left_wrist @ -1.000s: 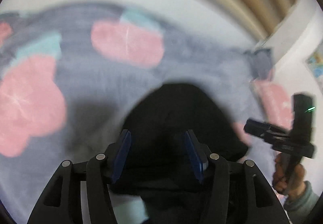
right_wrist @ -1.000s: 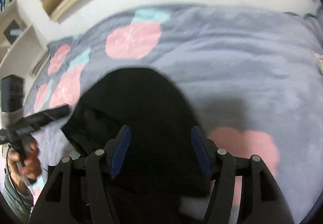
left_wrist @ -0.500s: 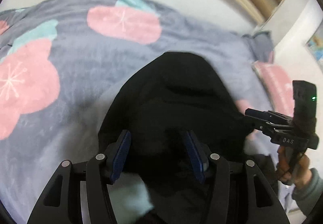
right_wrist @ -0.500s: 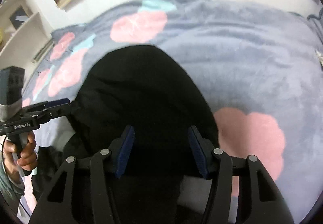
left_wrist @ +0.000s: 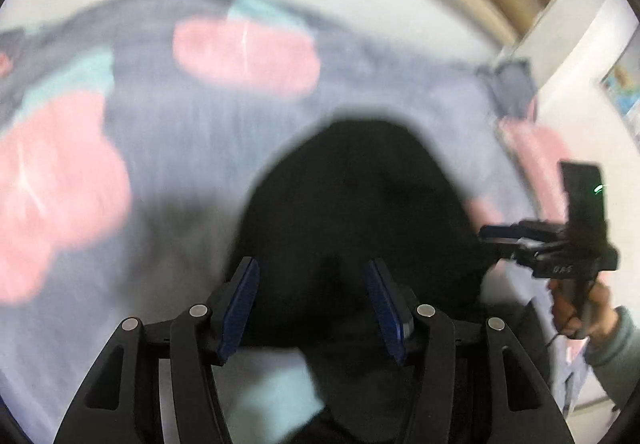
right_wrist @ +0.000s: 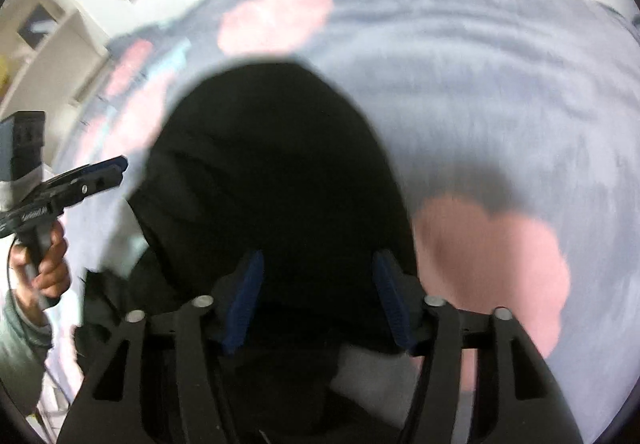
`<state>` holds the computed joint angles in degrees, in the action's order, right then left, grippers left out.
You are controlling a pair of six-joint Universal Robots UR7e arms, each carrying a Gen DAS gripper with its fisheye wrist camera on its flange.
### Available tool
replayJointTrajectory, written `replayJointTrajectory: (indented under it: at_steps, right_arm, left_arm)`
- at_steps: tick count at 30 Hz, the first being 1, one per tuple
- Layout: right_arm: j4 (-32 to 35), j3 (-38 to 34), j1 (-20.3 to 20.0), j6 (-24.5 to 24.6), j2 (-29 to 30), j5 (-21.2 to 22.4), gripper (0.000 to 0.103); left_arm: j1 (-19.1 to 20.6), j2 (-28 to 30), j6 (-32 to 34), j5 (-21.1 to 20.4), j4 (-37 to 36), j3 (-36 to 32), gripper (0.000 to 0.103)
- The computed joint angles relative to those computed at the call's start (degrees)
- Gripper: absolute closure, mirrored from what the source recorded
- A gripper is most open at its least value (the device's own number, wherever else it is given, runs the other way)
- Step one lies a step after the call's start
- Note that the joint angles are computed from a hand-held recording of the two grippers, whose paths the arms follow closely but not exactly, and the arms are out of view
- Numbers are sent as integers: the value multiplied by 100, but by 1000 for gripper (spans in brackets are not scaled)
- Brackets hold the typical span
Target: Fold large clothes
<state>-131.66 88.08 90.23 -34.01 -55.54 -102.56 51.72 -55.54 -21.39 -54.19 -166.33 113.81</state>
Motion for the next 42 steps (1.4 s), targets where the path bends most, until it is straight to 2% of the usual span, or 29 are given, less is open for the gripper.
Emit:
replayJointTrajectory:
  at_steps: [2,5,8,11,13,15,16,17,18,19,20,25,30,33,35,37,40,42]
  right_arm:
    - [266,-461,55,-27,251,94,31]
    - [1001,-1456,72,161,920,175,31]
    - [1623,-2057,-87,389,1325,481,31]
    - [1873,-2526,-111,579,1681,560,31]
    - [2305,-2971,-180,884,2006,688,31]
    - [2679,-3158,-205,1040,2181,907,30]
    - [2770,-3162,-193,970,2198,921,32]
    - [2632,-2965,-148,790,2111,890,50]
    - [2412,-2683,-84,538,1982,854,72]
    - [2203,-2361,-40,269,1799,877,78]
    - [2045,-2123,18,113,1622,903,82]
    - [1156,-558,310,-616,194,1097,84]
    - [592,1032,505,-1066,-1510,942,84]
    - [333,1994,622,-1357,-2605,663,84]
    - [360,2491,660,-1437,-3249,552,84]
    - [522,3028,621,-1442,-3985,412,84]
    - [890,3627,431,-1267,-4743,282,83]
    - [908,4030,259,-1184,-5065,114,79]
  left_arm:
    - [130,19,113,-19,54,-274,23]
    - [607,230,241,-707,631,-940,22]
    - [1096,535,119,-1435,1456,-1600,23]
    - [1377,709,213,-2216,1475,-1780,23]
    - [1518,898,170,-2677,1455,-1887,23]
    - [1533,990,251,-2794,1395,-1919,23]
    - [1475,1014,339,-2735,1289,-1897,30]
    - [1396,988,511,-2714,1141,-1798,57]
    - [1348,1012,595,-2726,1106,-1798,69]
    - [1276,941,668,-2715,1006,-1683,77]
    - [1199,837,752,-2651,932,-1558,80]
    - [450,-43,1035,-2295,651,-621,81]
    - [-742,-946,571,-1617,778,437,81]
    - [-1633,-1414,-143,-1125,1196,1011,81]
    - [-2144,-1674,-644,-1008,1514,1340,81]
    - [-2575,-1867,-1235,-1062,1720,1650,81]
    - [-3214,-1962,-2243,-1142,2009,2082,80]
    - [-3527,-1925,-2962,-1209,1965,2414,79]
